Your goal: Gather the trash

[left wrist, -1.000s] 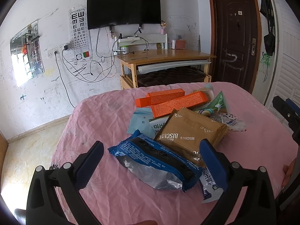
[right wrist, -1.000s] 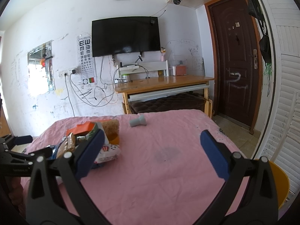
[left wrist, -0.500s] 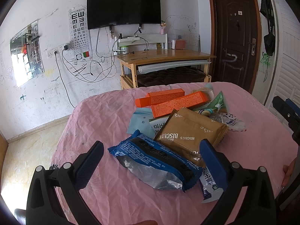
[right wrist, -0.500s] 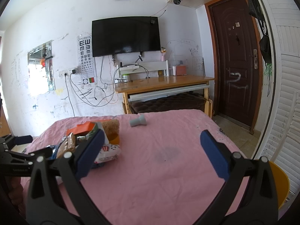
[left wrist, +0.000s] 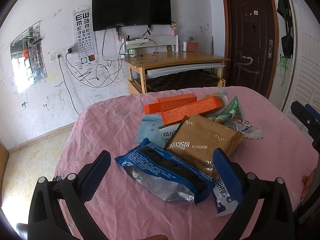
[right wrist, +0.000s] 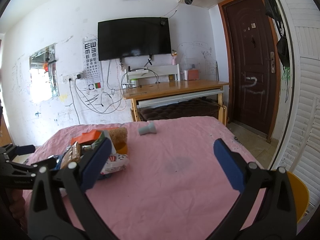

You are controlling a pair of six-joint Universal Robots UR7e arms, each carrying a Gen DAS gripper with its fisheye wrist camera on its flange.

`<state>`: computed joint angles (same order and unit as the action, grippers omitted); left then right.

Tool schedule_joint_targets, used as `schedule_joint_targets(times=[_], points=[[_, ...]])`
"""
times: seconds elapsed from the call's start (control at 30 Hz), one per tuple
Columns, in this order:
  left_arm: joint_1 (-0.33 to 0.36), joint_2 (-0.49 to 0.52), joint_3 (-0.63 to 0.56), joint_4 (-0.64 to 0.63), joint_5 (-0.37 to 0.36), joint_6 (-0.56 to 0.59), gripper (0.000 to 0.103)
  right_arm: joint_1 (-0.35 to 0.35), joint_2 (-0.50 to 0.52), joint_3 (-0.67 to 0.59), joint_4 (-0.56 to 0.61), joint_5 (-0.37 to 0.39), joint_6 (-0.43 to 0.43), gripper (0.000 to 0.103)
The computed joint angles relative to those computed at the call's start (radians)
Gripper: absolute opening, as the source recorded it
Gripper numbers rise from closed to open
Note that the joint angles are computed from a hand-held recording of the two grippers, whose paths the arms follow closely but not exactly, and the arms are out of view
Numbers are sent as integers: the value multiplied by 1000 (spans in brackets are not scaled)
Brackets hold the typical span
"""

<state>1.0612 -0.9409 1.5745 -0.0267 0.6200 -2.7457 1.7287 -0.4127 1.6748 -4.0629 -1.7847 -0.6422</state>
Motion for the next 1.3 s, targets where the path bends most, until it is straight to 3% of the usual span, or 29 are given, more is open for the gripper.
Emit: schedule_joint_targets(times=[0.53, 0.67, 0.87, 0.93, 1.0, 1.2, 1.3], points=[[5, 15, -15, 21, 2, -20, 97, 2, -1, -2, 9, -6, 0, 99], [36, 48, -95, 215, 49, -159, 97, 12, -17, -38, 154, -41, 19, 99], [78, 10, -119, 337, 174, -213, 97, 21, -59, -34, 399, 25, 18, 99], [86, -12, -114, 340, 208, -204, 97, 33, -57, -48, 490, 32, -23, 99], [87, -28, -112, 357, 216, -209, 97, 53, -40, -62, 507, 11, -69, 98], [69, -10, -135, 368, 90, -139, 96, 96, 14, -89, 469, -74, -217, 98], [84, 7, -175, 479, 158, -201, 95, 107, 32, -110, 460, -131, -280, 98]])
